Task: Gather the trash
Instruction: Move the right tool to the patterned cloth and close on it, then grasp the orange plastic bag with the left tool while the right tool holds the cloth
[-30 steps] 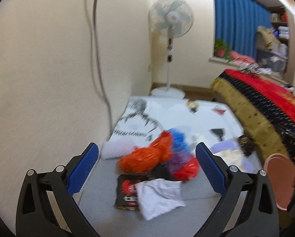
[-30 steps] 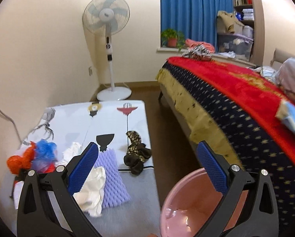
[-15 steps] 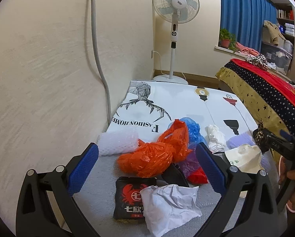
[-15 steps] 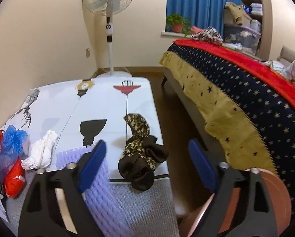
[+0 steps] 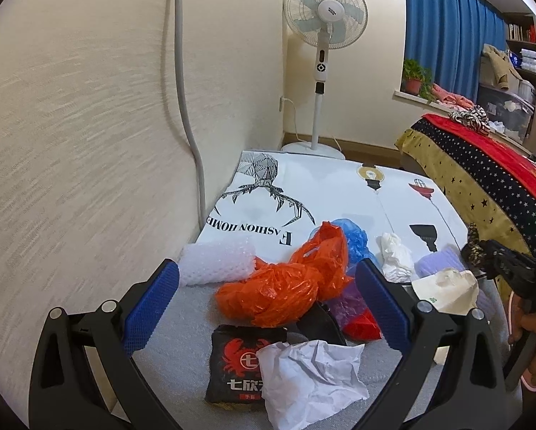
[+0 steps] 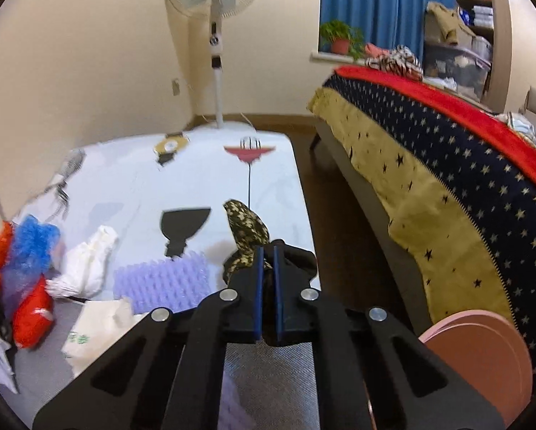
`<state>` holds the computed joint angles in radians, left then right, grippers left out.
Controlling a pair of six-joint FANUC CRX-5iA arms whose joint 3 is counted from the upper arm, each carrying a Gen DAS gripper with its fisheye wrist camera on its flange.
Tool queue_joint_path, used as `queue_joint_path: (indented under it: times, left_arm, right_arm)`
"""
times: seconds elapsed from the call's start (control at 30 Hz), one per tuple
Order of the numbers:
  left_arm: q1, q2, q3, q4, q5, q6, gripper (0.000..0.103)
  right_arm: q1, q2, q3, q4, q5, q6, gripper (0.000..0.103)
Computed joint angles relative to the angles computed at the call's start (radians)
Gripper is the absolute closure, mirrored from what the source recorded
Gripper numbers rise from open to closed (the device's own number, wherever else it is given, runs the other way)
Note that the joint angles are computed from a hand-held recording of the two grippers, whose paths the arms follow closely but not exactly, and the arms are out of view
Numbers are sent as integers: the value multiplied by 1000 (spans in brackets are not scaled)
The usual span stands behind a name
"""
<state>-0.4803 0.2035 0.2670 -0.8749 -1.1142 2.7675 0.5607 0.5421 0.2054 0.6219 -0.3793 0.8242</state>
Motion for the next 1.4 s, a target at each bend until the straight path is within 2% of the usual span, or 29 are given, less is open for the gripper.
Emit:
queue_joint_path:
  times: [0.13,0.3,0.5,0.57,0.63,0.7,0.8,0.97,1.07,1.17,1.2,1.23,1.27,1.3,1.33,1.4]
  left_arm:
    - [1,-10,-16,2,32,-12,7]
    - [0,-19,-37,7,90,-27,7]
    - [4,20,-15,19,116,-114,7]
    - [6,26,-14,3,125,-99,13]
    - [12,33,-19,-11,148,-84,29]
    - [8,50,-8,-41,143,-74,35]
    - [-3,76,12,-85,134,-46,35]
    - [17,80,0,-51,183,-37,35]
    - [23,94,3,-34,187,-64,37]
    - [31,104,6,-18,191,-85,60]
    - [47,99,-3,13,217,-101,73]
    - [57,92,-14,29,237,-106,82]
    - [67,83,-29,44,258,-104,87]
    - [77,75,-43,59,284,-105,100]
    - [99,60,-69,95,332,-124,100]
    - [99,55,-74,90,329,-107,100]
  right_arm:
    - [4,-65,-22,-90,9,109,97]
    - [24,-194,-67,-214,-24,302,97]
    - [35,-342,-102,-396,-145,467,97]
    - [34,-389,-132,-409,-166,470,97]
    - [33,-438,-192,-384,-138,439,97]
    - [31,-478,-255,-333,-99,385,97]
    - [19,-475,-244,-360,-116,405,97]
    - [12,-445,-206,-399,-146,438,97]
    - [13,-439,-194,-425,-153,475,97]
    - [15,-440,-193,-443,-154,509,97]
    - [17,-438,-193,-442,-154,511,97]
    - [16,-435,-189,-445,-157,517,97]
    - [16,-433,-187,-449,-161,523,97]
    - [17,-431,-185,-450,-164,524,97]
    - [16,-429,-182,-454,-169,528,97]
    - [15,-425,-173,-466,-179,537,97]
